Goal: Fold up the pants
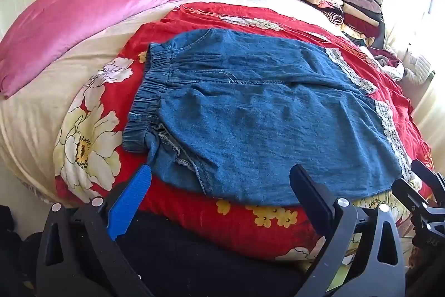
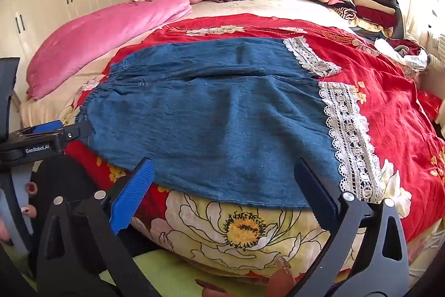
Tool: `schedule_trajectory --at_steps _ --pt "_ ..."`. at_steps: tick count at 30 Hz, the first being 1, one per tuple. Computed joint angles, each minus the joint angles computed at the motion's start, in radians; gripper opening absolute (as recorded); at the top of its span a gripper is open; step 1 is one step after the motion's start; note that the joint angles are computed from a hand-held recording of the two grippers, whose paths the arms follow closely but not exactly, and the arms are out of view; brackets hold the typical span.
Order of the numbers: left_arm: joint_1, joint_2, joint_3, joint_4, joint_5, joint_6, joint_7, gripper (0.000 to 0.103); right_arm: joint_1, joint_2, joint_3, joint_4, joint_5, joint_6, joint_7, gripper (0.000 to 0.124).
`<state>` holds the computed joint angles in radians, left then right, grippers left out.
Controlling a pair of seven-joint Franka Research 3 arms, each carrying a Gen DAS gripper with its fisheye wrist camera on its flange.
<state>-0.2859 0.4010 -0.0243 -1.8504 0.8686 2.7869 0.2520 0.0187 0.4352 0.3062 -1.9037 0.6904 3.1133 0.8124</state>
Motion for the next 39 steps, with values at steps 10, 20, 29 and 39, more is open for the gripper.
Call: schedule_trajectory --at_steps 10,20,29,39 --pt "0.014 -0.004 -0.014 -0.002 -0.039 0.010 0.061 0.099 -0.014 -0.003 0.014 -0.007 0.001 0.006 -0.007 0.095" --pt "-0.015 -0.006 -0.008 0.001 -0.001 -0.013 0.030 0.099 0.018 -0.012 -0.016 -0.014 -0.030 0.011 0.026 0.095" --pt "-0.020 -0.010 -0.009 -0.003 0.017 -0.014 0.018 0.099 0.015 -0.008 -0.014 -0.023 -0.059 0.025 0.050 0.095" --pt "-0.017 -0.014 -0.012 -0.004 0.029 -0.020 0.008 0.099 0.010 -0.008 -0.012 -0.026 -0.080 0.027 0.069 0.095"
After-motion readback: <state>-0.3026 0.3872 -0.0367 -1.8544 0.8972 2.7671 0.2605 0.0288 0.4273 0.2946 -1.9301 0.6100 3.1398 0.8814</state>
